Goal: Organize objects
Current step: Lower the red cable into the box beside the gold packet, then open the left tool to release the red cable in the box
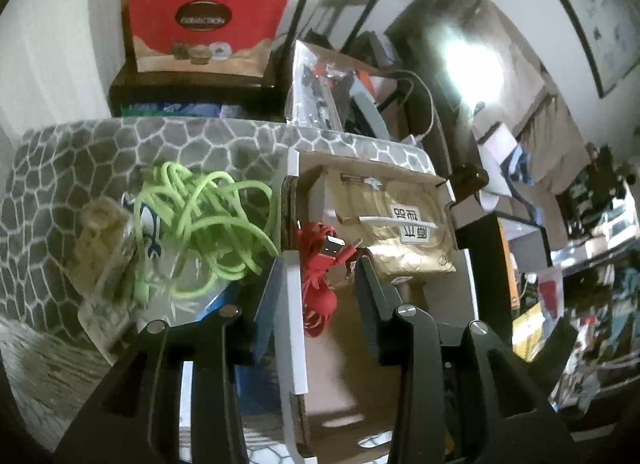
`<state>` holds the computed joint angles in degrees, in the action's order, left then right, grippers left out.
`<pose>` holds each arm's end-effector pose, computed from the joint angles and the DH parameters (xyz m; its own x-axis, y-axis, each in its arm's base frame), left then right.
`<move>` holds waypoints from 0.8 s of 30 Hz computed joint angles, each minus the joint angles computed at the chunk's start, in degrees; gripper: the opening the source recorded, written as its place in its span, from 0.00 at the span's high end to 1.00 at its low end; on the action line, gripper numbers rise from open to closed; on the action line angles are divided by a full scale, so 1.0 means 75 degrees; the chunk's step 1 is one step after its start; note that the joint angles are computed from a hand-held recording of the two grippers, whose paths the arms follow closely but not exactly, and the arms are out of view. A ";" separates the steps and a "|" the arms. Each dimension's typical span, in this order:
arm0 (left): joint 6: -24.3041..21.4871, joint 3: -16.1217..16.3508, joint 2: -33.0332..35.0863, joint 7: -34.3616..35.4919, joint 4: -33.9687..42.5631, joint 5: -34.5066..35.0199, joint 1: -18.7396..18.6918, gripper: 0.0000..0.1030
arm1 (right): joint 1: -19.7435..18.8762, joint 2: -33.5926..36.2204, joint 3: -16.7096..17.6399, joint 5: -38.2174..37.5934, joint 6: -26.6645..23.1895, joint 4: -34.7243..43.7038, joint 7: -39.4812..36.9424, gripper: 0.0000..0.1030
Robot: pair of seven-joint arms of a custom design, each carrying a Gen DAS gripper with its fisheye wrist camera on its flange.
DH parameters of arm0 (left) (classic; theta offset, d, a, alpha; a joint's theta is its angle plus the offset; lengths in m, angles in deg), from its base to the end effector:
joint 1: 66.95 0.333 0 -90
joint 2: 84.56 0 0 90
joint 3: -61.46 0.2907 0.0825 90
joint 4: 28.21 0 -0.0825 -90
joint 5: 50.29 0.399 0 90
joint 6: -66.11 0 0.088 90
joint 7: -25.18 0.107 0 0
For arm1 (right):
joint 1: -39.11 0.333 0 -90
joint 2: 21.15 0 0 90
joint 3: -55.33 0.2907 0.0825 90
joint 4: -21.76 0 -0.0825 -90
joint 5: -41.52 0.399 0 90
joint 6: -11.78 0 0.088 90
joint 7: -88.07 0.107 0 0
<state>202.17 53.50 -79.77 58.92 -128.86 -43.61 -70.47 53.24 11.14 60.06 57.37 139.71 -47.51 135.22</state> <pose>0.6311 -0.1241 0.5424 0.5606 -0.7432 0.3651 -0.6483 -0.6683 -0.3649 0.7206 0.2378 0.4813 0.7938 -0.6057 0.0550 -0.4972 -0.6984 -0.5148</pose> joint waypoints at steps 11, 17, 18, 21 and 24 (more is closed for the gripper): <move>-0.0686 -0.0035 0.1045 0.1320 0.1325 0.0359 -0.0102 0.65 | 0.0017 -0.0018 -0.0012 -0.0043 0.0006 -0.0023 -0.0003 0.76; -0.1055 0.0007 0.1257 0.1350 0.1624 0.0686 -0.0221 0.88 | 0.0027 -0.0033 -0.0018 -0.0068 0.0013 -0.0042 0.0001 0.76; -0.1071 0.0011 0.1209 0.1325 0.1573 0.0703 -0.0225 0.88 | 0.0025 -0.0032 -0.0017 -0.0067 0.0013 -0.0040 -0.0002 0.76; -0.0924 -0.0002 0.1001 0.1349 0.1321 0.0639 -0.0190 0.89 | 0.0020 -0.0026 -0.0018 -0.0062 -0.0002 -0.0028 -0.0001 0.76; -0.0666 -0.0042 0.0627 0.1454 0.0898 0.0434 -0.0135 0.89 | 0.0020 -0.0023 -0.0019 -0.0067 0.0002 -0.0024 -0.0008 0.76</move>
